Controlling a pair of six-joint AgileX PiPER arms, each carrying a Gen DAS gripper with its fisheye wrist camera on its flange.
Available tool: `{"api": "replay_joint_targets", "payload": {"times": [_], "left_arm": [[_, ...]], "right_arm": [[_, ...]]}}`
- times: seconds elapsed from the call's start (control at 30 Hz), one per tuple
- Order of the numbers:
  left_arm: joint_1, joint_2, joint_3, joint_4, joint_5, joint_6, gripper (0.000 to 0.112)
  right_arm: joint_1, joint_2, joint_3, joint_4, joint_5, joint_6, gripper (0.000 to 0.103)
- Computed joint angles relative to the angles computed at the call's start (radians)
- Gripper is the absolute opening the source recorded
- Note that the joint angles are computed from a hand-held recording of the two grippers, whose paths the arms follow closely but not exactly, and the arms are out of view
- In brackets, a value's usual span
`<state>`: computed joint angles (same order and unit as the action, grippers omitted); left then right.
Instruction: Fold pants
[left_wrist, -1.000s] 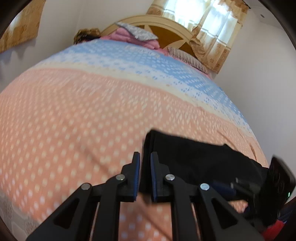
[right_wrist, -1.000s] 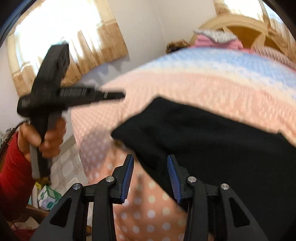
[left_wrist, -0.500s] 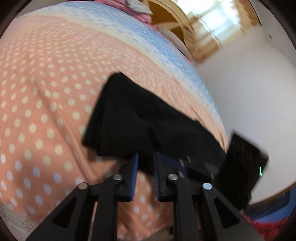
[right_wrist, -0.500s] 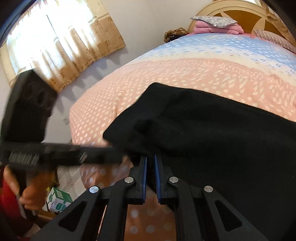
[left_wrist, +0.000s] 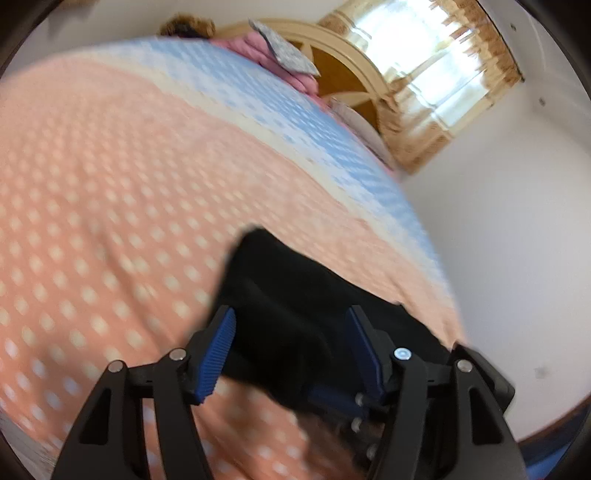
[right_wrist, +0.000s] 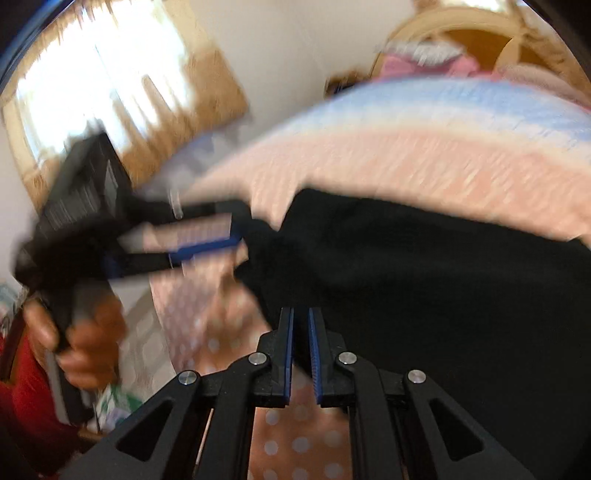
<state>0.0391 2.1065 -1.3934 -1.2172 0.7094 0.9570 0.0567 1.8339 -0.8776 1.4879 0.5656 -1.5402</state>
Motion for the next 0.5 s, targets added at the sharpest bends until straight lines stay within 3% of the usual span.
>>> {"api": "replay_joint_targets", "payload": {"times": [0.03, 0.1, 0.17, 0.23, 0.27, 0.33, 0.4, 0.5], "left_arm": [[-0.019, 0.001, -0.006, 0.043, -0.054, -0.02, 0.058], [-0.039, 0.017, -0.022, 0.11, -0.11, -0.022, 0.019], [-0.049, 0.004, -0.005, 0.179, -0.188, -0.027, 0.017], [-0.091, -0.034, 0.033, 0.361, -0.36, -0.144, 0.017], [-0.103, -0.05, 0.06, 0.461, -0.454, -0.187, 0.017], [-0.102, -0.052, 0.073, 0.55, -0.523, -0.261, 0.017], [-0.074, -0.073, 0.064, 0.479, -0.488, -0.227, 0.017], [-0.092, -0.12, 0.103, 0.216, -0.504, 0.05, 0.02]], "right_arm": [[0.013, 0.015, 0.018, 0.1, -0.009, -0.097, 0.009], [0.032, -0.001, 0.051, 0.204, -0.03, -0.21, 0.009], [0.016, -0.005, 0.042, 0.151, 0.001, -0.167, 0.009], [-0.03, 0.0, 0.001, 0.035, 0.088, -0.051, 0.009], [-0.05, -0.008, -0.008, 0.036, 0.113, -0.042, 0.009], [-0.076, -0.019, -0.024, 0.085, 0.127, -0.059, 0.009], [-0.067, 0.006, -0.113, 0.037, 0.089, 0.035, 0.009], [-0.006, 0.146, -0.343, -0.192, 0.068, 0.299, 0.009]]}}
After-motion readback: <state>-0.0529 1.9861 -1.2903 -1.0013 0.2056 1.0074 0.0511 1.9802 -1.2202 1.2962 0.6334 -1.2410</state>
